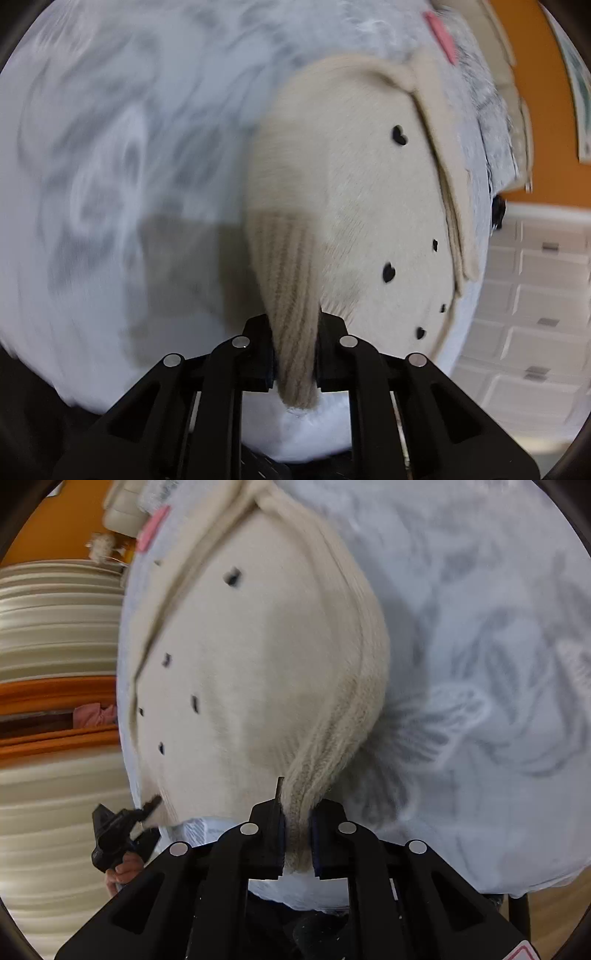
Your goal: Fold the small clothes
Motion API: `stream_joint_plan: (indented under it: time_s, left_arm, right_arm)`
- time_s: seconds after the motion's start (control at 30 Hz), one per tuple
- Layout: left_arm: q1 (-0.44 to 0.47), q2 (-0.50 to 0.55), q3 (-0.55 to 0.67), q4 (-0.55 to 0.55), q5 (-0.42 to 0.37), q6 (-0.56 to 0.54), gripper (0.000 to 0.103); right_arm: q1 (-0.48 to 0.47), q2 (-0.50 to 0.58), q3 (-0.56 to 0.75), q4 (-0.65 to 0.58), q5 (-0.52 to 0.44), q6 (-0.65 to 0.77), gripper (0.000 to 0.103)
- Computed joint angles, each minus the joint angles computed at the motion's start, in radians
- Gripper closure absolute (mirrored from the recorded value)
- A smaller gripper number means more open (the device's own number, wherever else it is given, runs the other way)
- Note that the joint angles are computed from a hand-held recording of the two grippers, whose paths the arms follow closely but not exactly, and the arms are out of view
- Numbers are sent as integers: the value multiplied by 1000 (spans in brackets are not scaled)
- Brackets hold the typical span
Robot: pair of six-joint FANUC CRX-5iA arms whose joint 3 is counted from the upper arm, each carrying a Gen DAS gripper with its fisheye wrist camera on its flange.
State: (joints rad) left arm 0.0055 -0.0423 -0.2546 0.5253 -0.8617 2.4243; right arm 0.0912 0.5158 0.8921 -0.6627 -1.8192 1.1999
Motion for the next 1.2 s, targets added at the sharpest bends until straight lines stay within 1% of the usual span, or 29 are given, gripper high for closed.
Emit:
stream_joint_plan:
  time_s: [0.1, 0.2, 0.27, 0.33, 0.4, 0.5, 0.6, 0.63, 0.73, 0.77, 0.8, 0.83, 0.87, 0.9, 0.93, 0.97, 1.0, 1.03, 1.07, 1.1, 1.13, 1.17, 1.2]
  left_arm:
    - [-12, -60, 16, -59, -5, 43, 92]
    - [-27, -126, 29, -82, -12, 42, 93]
    - [-32, -165, 36, -91, -28, 37, 93]
    - [-57, -202, 46, -111, -43, 55, 94]
    - [-85, -248, 48, -134, -73, 86, 94]
    - [-142, -313, 30, -150, -113, 151, 94]
    - [-213, -366, 39, -217, -154, 249, 94]
    - [-251, -382, 51, -252, -166, 304, 94]
    - [-317, -416, 83, -326, -174, 425, 94]
    - [-326, -422, 96, -348, -172, 447, 94]
    - [-335, -420, 127, -383, -173, 463, 94]
    - [-339, -405, 178, -428, -191, 466, 94]
    - [-335, -388, 221, -461, -201, 456, 94]
    - [-326, -381, 239, -471, -194, 429, 94]
    - [-283, -349, 268, -452, -180, 350, 94]
    - [-265, -323, 297, -465, -181, 319, 94]
    - [-242, -293, 322, -467, -175, 287, 94]
    - [-205, -259, 331, -448, -146, 234, 94]
    - [-185, -218, 357, -458, -141, 219, 94]
    - [-165, -173, 384, -466, -139, 199, 94]
    - [-145, -122, 408, -464, -132, 169, 94]
    - [-134, -62, 448, -483, -142, 168, 94]
    - [-113, 4, 478, -475, -142, 146, 94]
  right_arm:
    - [-30, -82, -54, -30, 73, 36, 95]
    - [-67, -163, -102, -56, 125, 76, 96]
    - [-101, -205, -126, -78, 134, 102, 96]
    - [-135, -233, -138, -106, 127, 118, 96]
    - [-171, -261, -152, -138, 108, 131, 96]
    - [-237, -320, -204, -162, 52, 170, 96]
    - [-292, -389, -262, -176, -16, 201, 96]
    - [-304, -409, -273, -179, -34, 206, 96]
    - [-361, -453, -274, -215, -87, 230, 96]
    - [-382, -456, -260, -234, -98, 238, 96]
    - [-395, -455, -233, -258, -95, 238, 96]
    - [-402, -454, -216, -270, -82, 243, 96]
    - [-402, -440, -183, -281, -57, 246, 96]
    - [-401, -426, -158, -290, -34, 246, 96]
    - [-397, -395, -118, -311, 9, 244, 96]
    - [-390, -359, -80, -326, 46, 238, 96]
    - [-368, -317, -45, -323, 109, 231, 96]
    - [-352, -288, -25, -319, 144, 222, 96]
    - [-325, -237, 11, -312, 186, 196, 96]
    - [-306, -211, 26, -302, 210, 180, 96]
    - [-265, -155, 62, -266, 248, 158, 96]
    - [-228, -108, 96, -227, 271, 136, 96]
    - [-199, -66, 124, -194, 289, 109, 96]
